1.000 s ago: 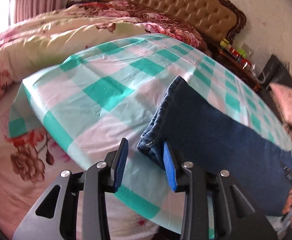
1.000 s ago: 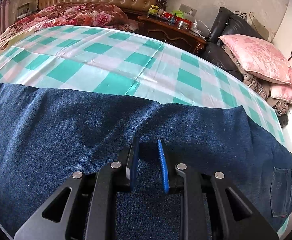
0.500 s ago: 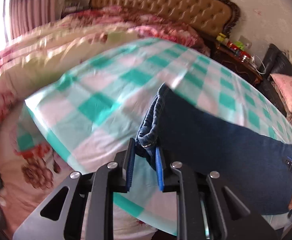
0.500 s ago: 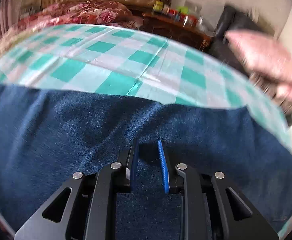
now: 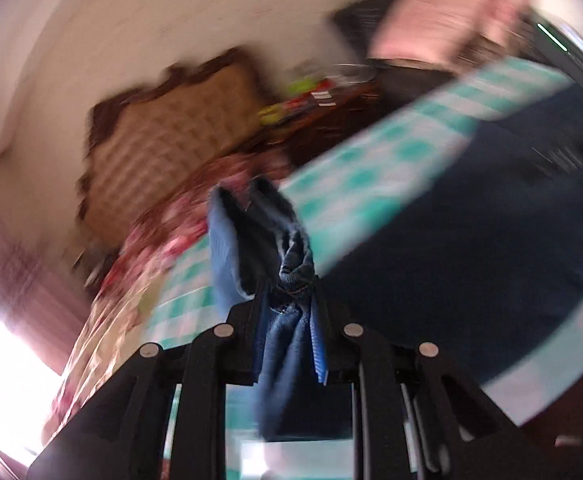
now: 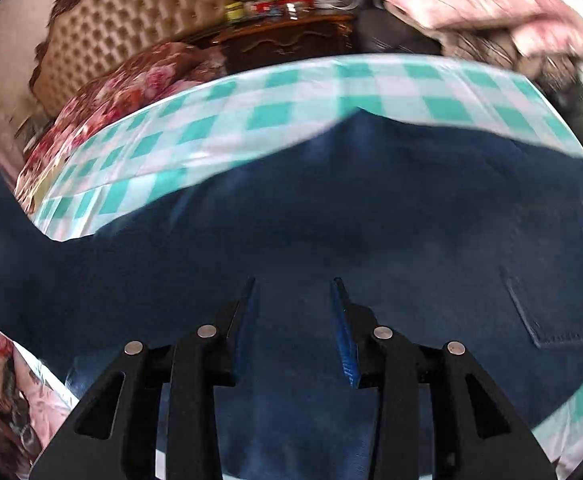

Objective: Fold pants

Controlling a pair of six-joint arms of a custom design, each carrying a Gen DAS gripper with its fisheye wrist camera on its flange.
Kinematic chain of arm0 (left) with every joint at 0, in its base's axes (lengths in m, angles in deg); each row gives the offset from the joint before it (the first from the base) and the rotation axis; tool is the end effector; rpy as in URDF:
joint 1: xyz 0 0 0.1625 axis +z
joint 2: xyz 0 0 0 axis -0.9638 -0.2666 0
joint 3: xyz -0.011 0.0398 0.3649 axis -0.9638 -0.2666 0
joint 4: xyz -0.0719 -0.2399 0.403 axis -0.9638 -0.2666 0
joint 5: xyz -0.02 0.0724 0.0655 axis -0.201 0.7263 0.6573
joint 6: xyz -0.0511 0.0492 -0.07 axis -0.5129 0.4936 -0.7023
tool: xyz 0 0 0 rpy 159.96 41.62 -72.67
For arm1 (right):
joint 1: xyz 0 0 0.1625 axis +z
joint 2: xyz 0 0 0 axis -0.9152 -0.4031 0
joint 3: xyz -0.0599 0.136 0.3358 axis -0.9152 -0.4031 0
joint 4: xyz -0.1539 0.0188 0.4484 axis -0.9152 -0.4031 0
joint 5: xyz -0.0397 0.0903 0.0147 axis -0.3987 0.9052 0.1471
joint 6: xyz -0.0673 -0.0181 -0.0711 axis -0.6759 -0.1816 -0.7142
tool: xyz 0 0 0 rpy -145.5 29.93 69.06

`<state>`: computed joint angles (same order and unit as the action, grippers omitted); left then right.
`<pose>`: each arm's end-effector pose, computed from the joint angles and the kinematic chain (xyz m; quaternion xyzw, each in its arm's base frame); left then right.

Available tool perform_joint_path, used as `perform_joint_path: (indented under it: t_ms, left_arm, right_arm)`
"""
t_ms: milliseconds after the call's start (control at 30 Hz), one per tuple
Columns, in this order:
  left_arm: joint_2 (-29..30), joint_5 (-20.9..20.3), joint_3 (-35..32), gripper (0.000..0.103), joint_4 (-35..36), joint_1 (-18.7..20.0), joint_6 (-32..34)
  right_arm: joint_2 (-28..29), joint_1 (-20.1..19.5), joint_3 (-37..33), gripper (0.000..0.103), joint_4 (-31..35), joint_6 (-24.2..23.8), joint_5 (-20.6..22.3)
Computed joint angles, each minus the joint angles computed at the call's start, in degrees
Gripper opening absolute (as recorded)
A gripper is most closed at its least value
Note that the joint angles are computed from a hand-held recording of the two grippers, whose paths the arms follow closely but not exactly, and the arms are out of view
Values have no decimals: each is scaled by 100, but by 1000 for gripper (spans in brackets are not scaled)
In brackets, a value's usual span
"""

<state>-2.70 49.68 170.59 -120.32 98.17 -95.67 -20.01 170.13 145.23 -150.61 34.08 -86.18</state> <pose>-0.2856 -0.3732 0.1358 0.4301 0.6908 -0.3099 0.4917 0.1768 -0.4395 0.2001 -0.0098 -0.8981 0.3158 0.3060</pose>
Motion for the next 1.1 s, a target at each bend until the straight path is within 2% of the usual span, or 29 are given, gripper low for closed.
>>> perform_joint_path:
  t_ms: [100, 133, 200, 267, 433, 500, 667, 700, 733, 767, 833, 867, 900, 1033, 1100]
  left_arm:
    - [935, -435, 254, 25, -487, -275, 38]
    - [1103, -344, 316, 29, -449, -330, -70]
    - [1204, -95, 505, 54, -493, -469, -383]
    - [1086, 203, 655, 60, -426, -562, -763]
    - [880, 320, 697, 60, -73, -422, -870]
    - [848, 131, 707, 57, -253, -382, -625]
    - [1278, -72, 505, 57, -1543, -121, 537]
    - [1264, -191, 495, 53, -1578, -98, 557]
    - [1265, -328, 453, 39, -1665, -29, 654]
    - [1235, -488, 402, 21, -1712, 59, 734]
    - [1164, -521, 484, 21, -2059, 8, 785]
    - [1044, -593, 545, 21, -2252, -24, 817]
    - [933, -625, 573, 21, -2290, -47, 742]
    - [582, -744, 532, 21, -2328, 10, 596]
    - [460, -819, 525, 21, -2318, 27, 549]
  right_arm:
    - [-428, -161, 252, 37, 234, 149, 136]
    - [-547, -176, 328, 37, 292, 153, 136]
    - [-646, -203, 392, 37, 343, 128, 157]
    - [-727, -259, 429, 37, 443, 169, 234]
    - [-677, -283, 358, 37, 723, 319, 768]
    - [-623, -229, 322, 37, 807, 307, 887]
    - [-524, -120, 228, 37, 1066, 423, 1015]
    - [-541, -122, 216, 37, 1143, 451, 1104]
    - [-583, -146, 205, 37, 1262, 506, 1298]
    - [-624, -179, 196, 37, 1350, 561, 1462]
    - [-750, -306, 168, 43, 1605, 775, 1956]
    - [-772, -368, 128, 57, 1714, 924, 2194]
    - [-772, -403, 103, 66, 1744, 987, 2339]
    - [-468, -737, -266, 67, 2188, 1293, 3816]
    - [-189, -805, -480, 67, 2309, 1438, 4267]
